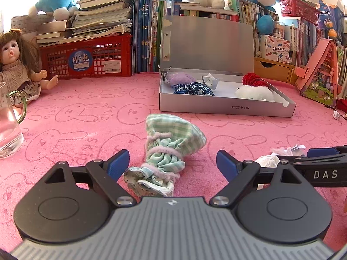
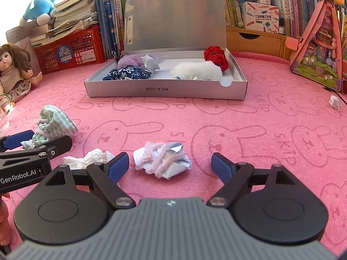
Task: Organize objects
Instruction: 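Grasp the green gingham pouch with the left gripper while the right grasps the pink-wrapped paper bundle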
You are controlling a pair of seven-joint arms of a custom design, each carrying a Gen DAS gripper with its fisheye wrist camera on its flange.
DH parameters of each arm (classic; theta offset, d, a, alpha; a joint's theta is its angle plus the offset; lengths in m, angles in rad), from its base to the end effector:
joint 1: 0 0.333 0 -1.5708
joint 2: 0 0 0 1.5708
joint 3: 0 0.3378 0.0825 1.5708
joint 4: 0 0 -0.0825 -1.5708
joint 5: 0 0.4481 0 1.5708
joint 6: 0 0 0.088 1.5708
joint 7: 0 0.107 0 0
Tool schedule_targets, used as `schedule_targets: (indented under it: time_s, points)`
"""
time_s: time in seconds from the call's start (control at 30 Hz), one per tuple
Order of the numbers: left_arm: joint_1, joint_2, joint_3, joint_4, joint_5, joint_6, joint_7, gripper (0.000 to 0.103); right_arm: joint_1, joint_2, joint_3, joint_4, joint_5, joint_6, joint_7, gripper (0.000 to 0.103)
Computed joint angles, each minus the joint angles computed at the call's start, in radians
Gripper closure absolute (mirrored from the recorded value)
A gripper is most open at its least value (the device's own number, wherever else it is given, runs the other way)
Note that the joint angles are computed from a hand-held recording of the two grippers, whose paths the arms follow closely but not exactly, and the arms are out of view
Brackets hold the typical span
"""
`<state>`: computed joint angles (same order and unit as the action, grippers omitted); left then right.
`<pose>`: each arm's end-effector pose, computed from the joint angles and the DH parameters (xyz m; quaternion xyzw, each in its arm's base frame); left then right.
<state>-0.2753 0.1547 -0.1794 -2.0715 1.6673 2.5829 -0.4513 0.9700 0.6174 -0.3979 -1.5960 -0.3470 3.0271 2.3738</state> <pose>0.5743 -0.2982 0.3633 -0.6678 0.5464 -0.3284 0.3843 0.6256 0.5086 0.3688 -0.7175 0.5470 -0.2139 0.3746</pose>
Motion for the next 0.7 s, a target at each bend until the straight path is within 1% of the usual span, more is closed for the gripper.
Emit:
schedule_targets:
  time_s: [0.03, 0.13, 0.27, 0.33, 0.4, 0.43, 0.5, 0.63, 0.7]
  points:
    - [-0.001, 0.001, 0.0, 0.001, 0.001, -0.002, -0.001, 0.013, 0.003, 0.003, -0.003, 0.004, 0.005, -0.005, 0.009, 0.012]
    - [-0.002, 0.002, 0.0, 0.002, 0.001, -0.005, -0.005, 0.013, 0.041, 0.022, -0.044, 0.031, -0.002, -0.044, 0.076, 0.011]
    - [-0.002, 0.001, 0.0, 0.0, 0.001, -0.005, -0.015, 0.013, 0.095, 0.051, -0.101, 0.073, -0.086, -0.125, 0.169, 0.012]
    - [-0.002, 0.002, 0.0, 0.0, 0.003, -0.003, -0.02, 0.013, 0.1, 0.05, -0.104, 0.073, -0.128, -0.135, 0.189, 0.014]
    - [-0.001, 0.002, 0.001, 0.0, 0.004, -0.001, -0.024, 0.013, 0.083, 0.034, -0.086, 0.054, -0.157, -0.108, 0.197, 0.025]
    - [0.0, 0.002, 0.001, 0.0, 0.005, 0.001, -0.026, 0.013, 0.071, 0.025, -0.074, 0.044, -0.172, -0.09, 0.194, 0.027]
    - [0.001, 0.002, 0.002, -0.001, 0.006, 0.005, -0.032, 0.013, 0.047, 0.008, -0.053, 0.022, -0.21, -0.048, 0.177, 0.04]
    - [0.003, 0.003, 0.002, -0.001, 0.009, 0.01, -0.04, 0.013, -0.018, -0.021, 0.013, -0.015, -0.219, 0.021, 0.067, 0.042]
    - [0.003, 0.003, 0.003, 0.0, 0.01, 0.012, -0.041, 0.013, -0.098, -0.039, 0.102, -0.039, -0.186, 0.071, -0.052, 0.042]
